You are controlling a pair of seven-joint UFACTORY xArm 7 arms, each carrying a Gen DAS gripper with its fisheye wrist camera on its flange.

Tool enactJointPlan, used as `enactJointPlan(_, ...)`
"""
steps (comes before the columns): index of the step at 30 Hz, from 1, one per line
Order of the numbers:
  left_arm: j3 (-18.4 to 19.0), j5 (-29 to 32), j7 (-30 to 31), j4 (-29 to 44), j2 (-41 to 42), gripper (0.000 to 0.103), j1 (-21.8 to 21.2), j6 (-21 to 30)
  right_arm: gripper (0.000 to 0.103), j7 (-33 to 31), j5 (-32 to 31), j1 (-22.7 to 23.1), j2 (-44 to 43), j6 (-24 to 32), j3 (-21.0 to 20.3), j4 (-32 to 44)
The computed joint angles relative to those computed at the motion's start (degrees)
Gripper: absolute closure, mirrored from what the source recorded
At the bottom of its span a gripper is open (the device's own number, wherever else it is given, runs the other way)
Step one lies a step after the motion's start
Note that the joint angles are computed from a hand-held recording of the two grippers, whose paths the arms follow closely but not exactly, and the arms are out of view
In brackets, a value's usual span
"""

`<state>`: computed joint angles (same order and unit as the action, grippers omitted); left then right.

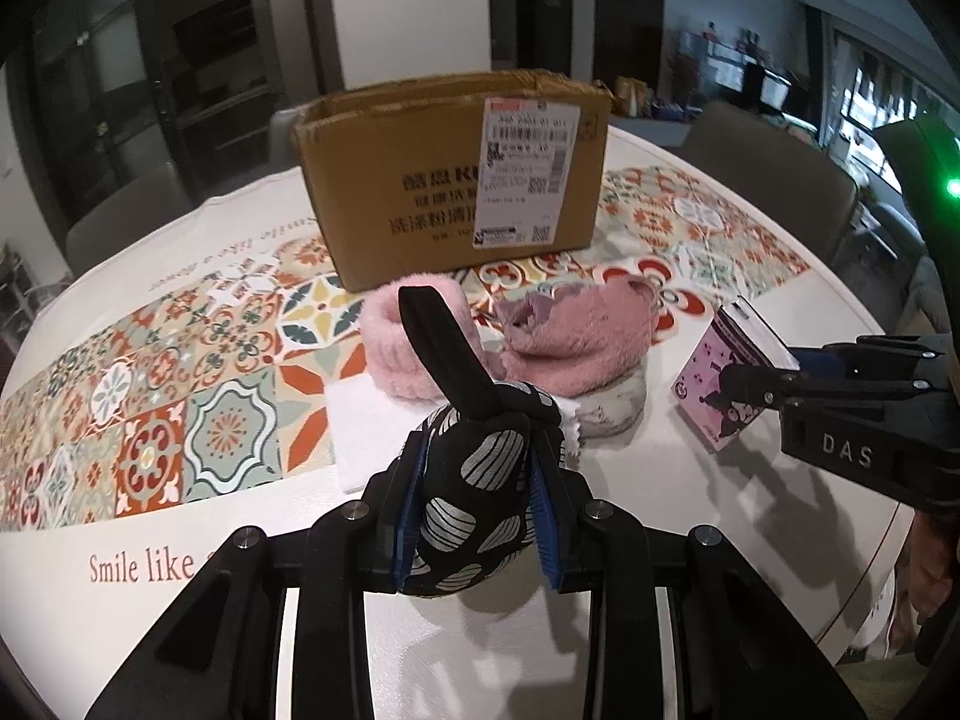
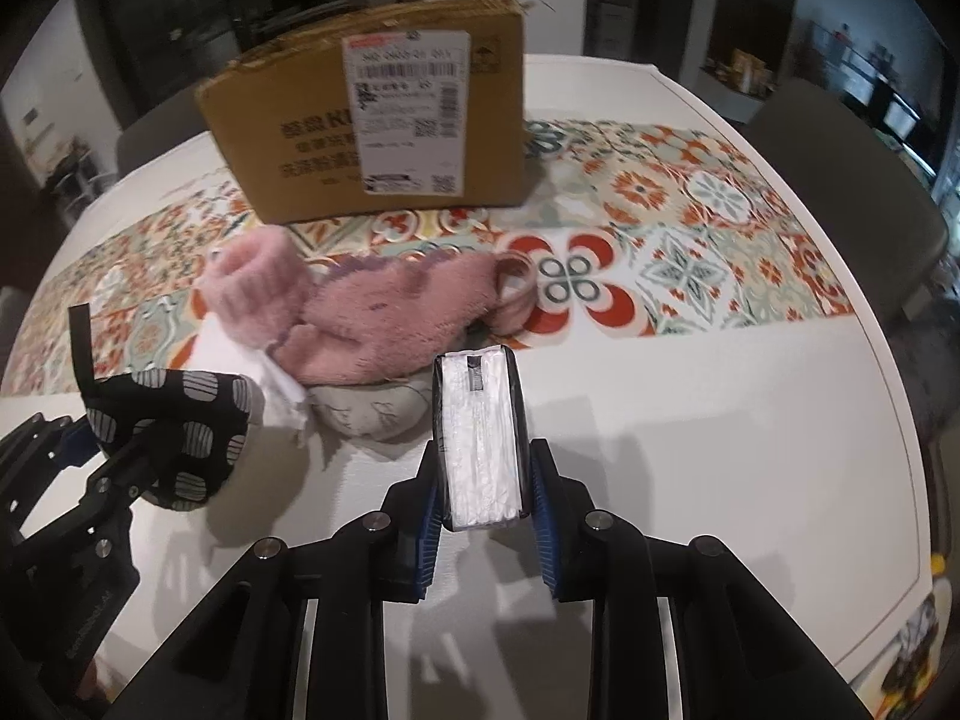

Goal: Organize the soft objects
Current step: 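Carry the slipper and pink box into the cardboard box and open both tools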

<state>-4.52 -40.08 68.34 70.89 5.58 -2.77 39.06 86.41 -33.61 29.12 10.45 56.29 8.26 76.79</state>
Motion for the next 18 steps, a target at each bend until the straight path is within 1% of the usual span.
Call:
enactJointPlan(5,-0.09,-1.39,-2.4,-0.96,-2.09,0.071,-0.75,-2.37,0.075,-3.21,-1.11,-0.44,-2.02,-2.02,0.35,-0.87)
enactJointPlan(8,0.0,-2.1,-4.1,-0.84,-3.04,0.071,-1.45,-3.48,0.075,-4.62,-2.89,-0.74,-3.37,-2.83,0.53,-1.09)
enactJointPlan(12,0.19,-3.24,-5.05,-0.16,-3.92,0.071,-2.26,-4.77,0.075,-5.22,-5.07,-1.66,-5.28,-4.39,0.73,-1.63)
enactJointPlan(18,0.32,-4.72,-6.36,2.7,-3.78,0.071,-3.04,-5.92,0.075,-5.77,-8.38,-3.28,-6.82,-6.52,1.14,-1.08)
